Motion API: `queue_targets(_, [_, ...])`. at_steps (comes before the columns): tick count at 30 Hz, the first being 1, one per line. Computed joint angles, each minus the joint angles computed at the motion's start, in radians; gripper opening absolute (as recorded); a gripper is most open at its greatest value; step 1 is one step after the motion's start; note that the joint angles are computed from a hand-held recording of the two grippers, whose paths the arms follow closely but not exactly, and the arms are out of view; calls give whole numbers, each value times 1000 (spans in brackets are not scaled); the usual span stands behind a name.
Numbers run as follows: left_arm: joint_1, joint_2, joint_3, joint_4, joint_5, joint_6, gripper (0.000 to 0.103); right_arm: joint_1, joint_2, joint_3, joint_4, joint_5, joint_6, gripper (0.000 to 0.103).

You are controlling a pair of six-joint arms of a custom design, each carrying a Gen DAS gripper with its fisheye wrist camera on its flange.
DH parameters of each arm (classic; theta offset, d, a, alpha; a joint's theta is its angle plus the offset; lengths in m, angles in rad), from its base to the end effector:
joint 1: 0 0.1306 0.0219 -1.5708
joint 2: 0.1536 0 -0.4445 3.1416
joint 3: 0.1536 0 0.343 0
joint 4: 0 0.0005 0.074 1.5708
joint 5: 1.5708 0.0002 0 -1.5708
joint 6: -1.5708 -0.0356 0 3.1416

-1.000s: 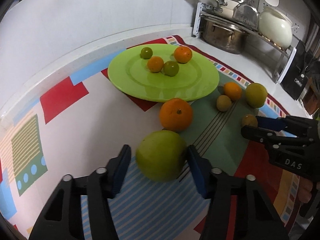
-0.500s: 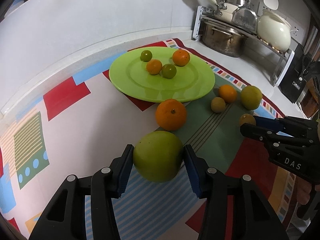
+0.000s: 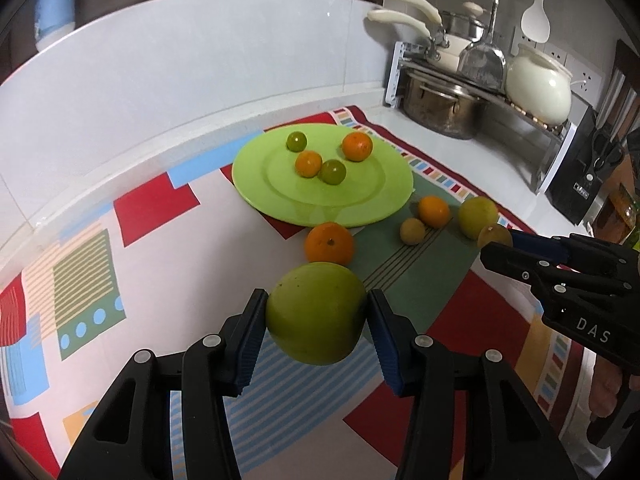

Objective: Organize fruits
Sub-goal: 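Close the right tool on the brown fruit while the left tool grasps the green apple, then carry the brown fruit in the right tool while the left tool carries the apple over the plate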

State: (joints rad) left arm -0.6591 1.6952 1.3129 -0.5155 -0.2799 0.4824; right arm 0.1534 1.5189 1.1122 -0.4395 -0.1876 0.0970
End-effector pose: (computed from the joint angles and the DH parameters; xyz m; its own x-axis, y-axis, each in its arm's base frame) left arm 0.4242 -0.3168 0.3453 -0.7575 0.0228 -0.6524 0.1141 0.9886 -0.0978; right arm 0.4479 0.0755 0.3554 -0.7101 -0.2061 -0.6732 -0.3427 0.9365 0.0748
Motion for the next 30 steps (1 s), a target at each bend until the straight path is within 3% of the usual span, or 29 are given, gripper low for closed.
queue_targets(12, [-16,-23,47,-33,-61,8,50,-7,-37,28,6,-61,19,29])
queue_targets(30, [8,30,227,-92,-111,-43,50,-19,37,208,-23,-136,67,29])
